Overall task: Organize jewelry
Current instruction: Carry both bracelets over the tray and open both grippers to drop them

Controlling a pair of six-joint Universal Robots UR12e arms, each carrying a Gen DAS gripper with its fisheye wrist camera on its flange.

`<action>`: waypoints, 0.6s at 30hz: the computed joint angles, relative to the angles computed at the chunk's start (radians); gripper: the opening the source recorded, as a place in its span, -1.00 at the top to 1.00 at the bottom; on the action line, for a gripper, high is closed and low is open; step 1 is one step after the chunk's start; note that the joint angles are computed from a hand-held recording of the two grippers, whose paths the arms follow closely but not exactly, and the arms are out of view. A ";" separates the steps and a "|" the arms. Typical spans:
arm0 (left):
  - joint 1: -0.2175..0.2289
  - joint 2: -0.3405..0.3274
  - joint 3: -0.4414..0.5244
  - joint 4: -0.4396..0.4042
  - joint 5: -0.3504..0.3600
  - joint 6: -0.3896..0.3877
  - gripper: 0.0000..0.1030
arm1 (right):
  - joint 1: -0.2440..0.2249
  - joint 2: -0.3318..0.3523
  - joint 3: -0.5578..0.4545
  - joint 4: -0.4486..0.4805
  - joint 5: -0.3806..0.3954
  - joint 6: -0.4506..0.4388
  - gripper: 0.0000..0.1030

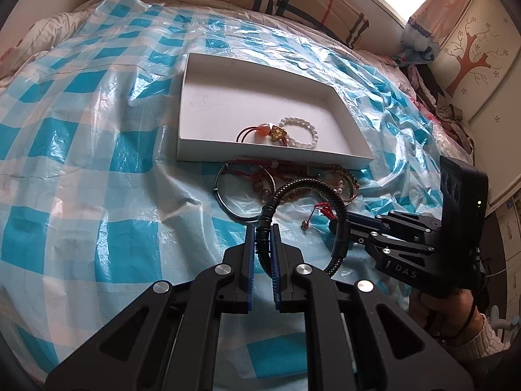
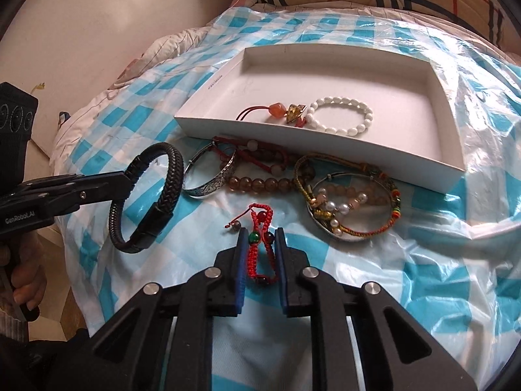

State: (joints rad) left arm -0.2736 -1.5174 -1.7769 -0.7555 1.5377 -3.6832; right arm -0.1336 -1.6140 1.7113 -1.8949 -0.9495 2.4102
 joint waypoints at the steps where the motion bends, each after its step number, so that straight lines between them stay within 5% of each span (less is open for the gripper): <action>1: -0.005 0.000 0.003 0.000 0.002 0.004 0.84 | -0.015 -0.011 0.004 0.004 0.021 0.011 0.67; 9: -0.066 0.007 0.038 -0.012 0.064 0.027 0.84 | -0.141 -0.092 0.022 0.135 0.221 0.030 0.67; 18: -0.143 0.022 0.084 -0.048 0.211 0.069 0.84 | -0.218 -0.170 0.050 0.216 0.364 -0.008 0.67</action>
